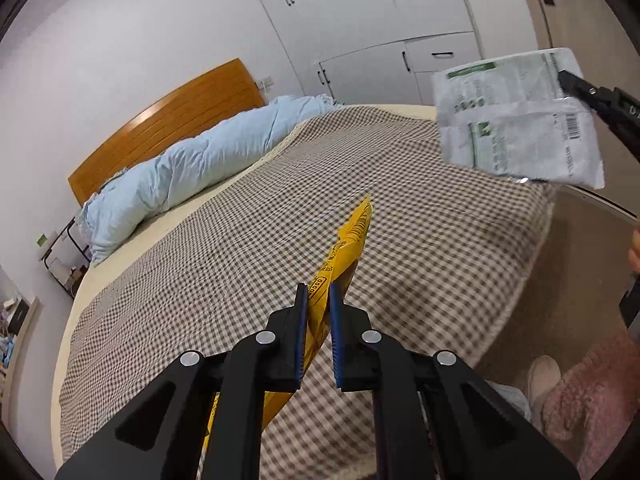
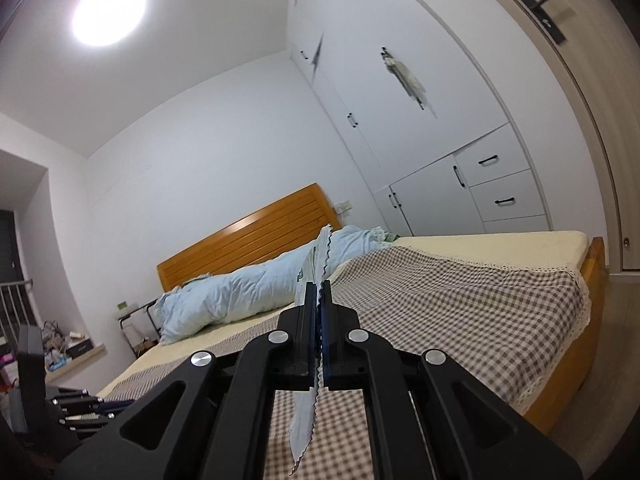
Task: Collect trash
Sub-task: 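Carry the yellow wrapper and white paper packet down toward the floor bin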
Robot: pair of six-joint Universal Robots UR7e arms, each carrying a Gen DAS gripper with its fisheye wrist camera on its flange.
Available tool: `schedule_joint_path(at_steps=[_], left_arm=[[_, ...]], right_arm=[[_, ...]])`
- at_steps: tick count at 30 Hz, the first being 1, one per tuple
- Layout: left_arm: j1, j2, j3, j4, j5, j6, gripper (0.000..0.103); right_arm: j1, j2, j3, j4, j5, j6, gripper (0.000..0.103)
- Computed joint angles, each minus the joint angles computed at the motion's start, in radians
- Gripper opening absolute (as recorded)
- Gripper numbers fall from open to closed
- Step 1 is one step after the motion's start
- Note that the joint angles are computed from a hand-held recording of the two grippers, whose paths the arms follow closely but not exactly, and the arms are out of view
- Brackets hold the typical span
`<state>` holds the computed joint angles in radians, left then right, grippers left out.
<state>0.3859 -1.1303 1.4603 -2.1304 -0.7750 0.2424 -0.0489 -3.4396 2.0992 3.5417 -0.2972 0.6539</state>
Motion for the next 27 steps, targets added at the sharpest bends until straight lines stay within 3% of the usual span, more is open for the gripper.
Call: schedule_joint_path(at_steps=[13,27], left_arm=[[-0.114,-0.168,0.16,-0.012,-0.021,-0.104,0.008],[-0.184,-0.306,0.297,0.002,-0.074,-0.163,0.008]], right_arm=[[0.158,-0.136,0.001,0.542,-0.064,-0.407,0.002],[0.273,-0.225,-0.031,0.914,-0.154,-0.707,0.002]])
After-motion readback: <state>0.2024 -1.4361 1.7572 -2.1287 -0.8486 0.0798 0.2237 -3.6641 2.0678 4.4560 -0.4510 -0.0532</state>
